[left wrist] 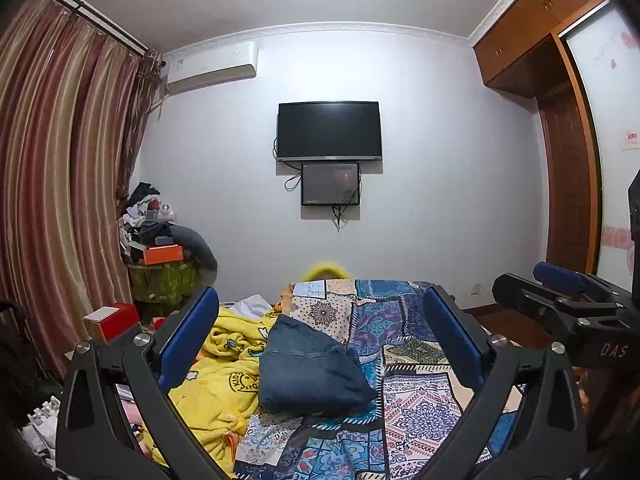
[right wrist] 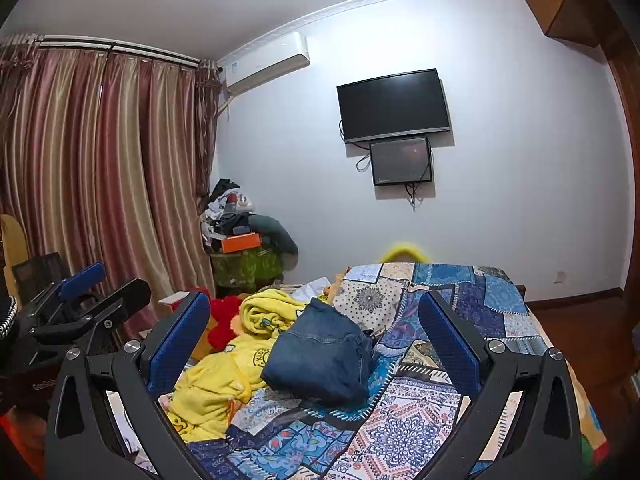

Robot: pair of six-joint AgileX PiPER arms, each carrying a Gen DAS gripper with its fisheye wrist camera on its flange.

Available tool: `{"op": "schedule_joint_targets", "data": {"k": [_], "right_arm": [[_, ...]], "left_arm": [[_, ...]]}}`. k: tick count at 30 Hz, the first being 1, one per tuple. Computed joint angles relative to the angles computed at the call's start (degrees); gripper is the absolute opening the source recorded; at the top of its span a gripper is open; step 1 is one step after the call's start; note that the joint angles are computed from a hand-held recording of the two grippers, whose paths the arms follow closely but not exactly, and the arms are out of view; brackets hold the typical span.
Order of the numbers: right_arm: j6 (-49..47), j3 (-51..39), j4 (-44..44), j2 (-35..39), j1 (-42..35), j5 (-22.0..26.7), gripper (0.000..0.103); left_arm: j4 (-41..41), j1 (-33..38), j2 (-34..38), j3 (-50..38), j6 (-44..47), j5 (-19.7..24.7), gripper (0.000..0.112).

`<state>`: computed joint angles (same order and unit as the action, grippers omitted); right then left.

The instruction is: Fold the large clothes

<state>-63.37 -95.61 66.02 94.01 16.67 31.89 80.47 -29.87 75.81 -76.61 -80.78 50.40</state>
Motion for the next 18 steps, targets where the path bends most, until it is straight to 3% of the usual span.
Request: {"op": "schedule_joint_targets", "data": {"k": [18], "right_arm": [[1.41, -0.28, -0.92, -0.04, 0.12, -0.24, 0.103]], "left_arm": [[-0.74, -0.68, 1.12, -0.46, -0.46, 0.08, 0.103]]}}
